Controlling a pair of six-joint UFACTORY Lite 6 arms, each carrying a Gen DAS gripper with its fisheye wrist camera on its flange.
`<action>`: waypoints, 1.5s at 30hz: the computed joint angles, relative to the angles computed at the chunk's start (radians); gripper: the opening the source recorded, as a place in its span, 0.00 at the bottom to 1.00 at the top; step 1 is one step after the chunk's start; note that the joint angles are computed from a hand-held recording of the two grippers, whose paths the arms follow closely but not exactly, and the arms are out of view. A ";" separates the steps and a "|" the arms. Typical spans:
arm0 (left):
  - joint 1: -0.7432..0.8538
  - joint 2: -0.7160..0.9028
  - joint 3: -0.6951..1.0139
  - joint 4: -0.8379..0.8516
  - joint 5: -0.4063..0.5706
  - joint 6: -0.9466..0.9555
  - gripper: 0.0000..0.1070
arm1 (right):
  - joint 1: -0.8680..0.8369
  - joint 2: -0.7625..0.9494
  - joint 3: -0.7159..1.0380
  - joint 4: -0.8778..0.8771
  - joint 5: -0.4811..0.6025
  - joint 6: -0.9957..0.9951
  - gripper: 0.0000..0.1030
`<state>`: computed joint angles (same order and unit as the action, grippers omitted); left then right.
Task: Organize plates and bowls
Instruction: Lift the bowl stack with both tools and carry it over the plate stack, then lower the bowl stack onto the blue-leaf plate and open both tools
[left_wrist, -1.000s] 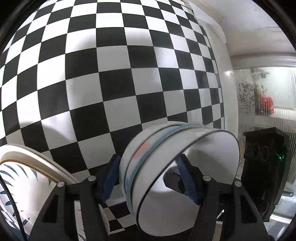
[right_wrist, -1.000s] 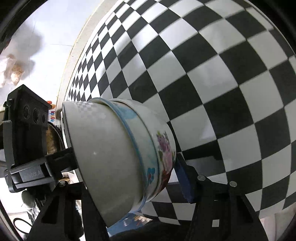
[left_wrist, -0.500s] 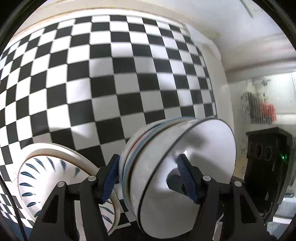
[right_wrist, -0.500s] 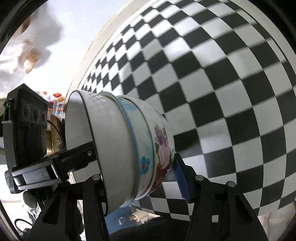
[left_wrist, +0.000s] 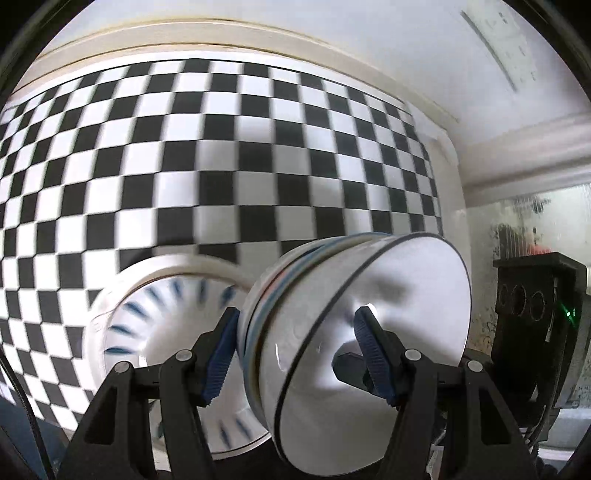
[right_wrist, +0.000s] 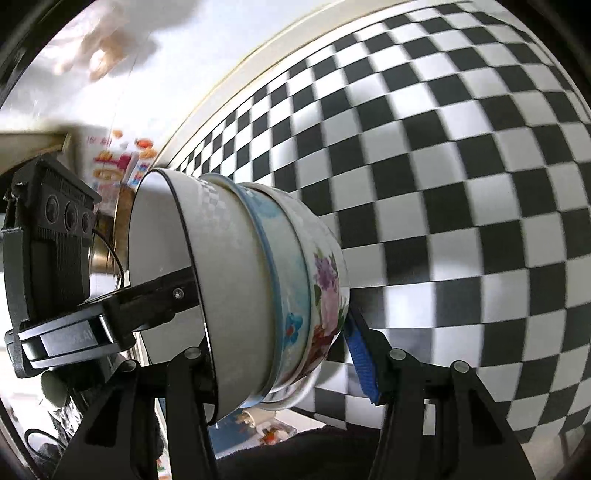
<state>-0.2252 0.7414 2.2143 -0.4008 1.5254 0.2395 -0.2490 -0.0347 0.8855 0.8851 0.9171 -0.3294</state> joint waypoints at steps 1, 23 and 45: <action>0.013 -0.020 -0.030 0.002 -0.011 0.006 0.57 | 0.038 0.026 0.021 0.011 -0.014 0.005 0.55; 0.213 -0.179 -0.428 0.051 -0.193 0.113 0.57 | 0.378 0.246 0.053 0.138 -0.205 -0.030 0.54; 0.198 -0.216 -0.421 0.092 -0.209 0.145 0.57 | 0.383 0.174 0.048 0.015 -0.214 0.080 0.50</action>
